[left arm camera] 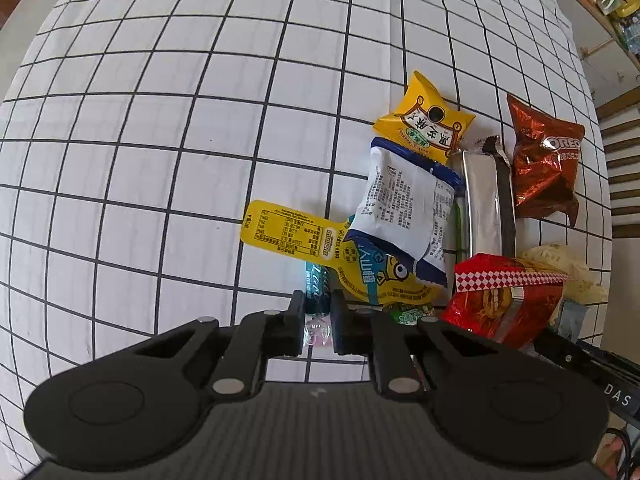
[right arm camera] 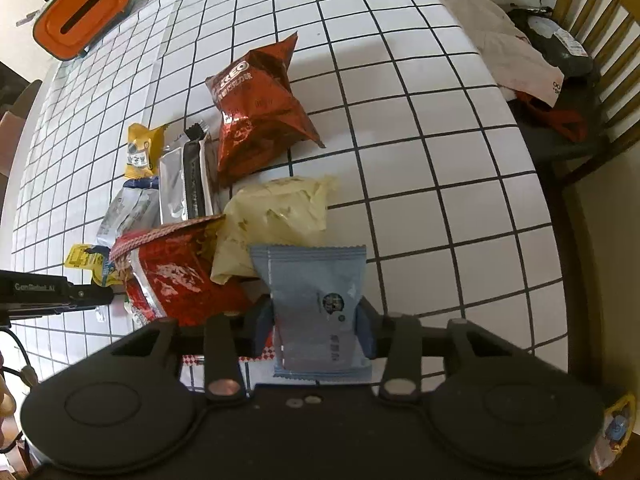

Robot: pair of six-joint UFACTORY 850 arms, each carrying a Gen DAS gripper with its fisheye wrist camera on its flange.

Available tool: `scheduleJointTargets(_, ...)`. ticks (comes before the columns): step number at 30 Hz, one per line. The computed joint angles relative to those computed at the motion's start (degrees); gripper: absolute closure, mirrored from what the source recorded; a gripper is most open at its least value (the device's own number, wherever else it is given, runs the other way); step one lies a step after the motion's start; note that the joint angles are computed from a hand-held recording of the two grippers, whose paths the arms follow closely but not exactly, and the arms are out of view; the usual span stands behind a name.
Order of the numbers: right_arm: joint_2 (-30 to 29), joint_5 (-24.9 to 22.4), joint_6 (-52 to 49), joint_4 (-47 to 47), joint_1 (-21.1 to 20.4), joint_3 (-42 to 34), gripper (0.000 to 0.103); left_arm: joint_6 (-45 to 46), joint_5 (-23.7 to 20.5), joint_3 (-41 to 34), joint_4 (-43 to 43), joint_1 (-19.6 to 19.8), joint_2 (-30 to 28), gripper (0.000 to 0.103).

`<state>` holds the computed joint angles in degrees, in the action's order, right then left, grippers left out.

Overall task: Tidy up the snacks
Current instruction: 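Lift the teal sweet and the light blue packet up from the table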

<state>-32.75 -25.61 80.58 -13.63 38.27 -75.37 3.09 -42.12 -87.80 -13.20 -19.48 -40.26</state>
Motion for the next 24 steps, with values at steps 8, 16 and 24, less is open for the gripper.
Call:
scheduleJointTargets(8, 3.2, 1.5, 6.4, -5.0, 1.2, 3.0, 0.068, 1.8, 1.8, 2.7, -1.6, 0.9, 2.7, 0.091)
scheduleJointTargets(16, 7.2, 2.5, 15.4, -13.3, 2.6, 6.0, 0.068, 4.2, 1.6, 4.8, -3.7, 1.7, 6.9, 0.091)
scheduleJointTargets(24, 12.6, 2.8, 24.6, -23.2, 5.3, 9.1, 0.068, 7.2, 2.4, 8.9, -6.0, 1.3, 12.1, 0.091)
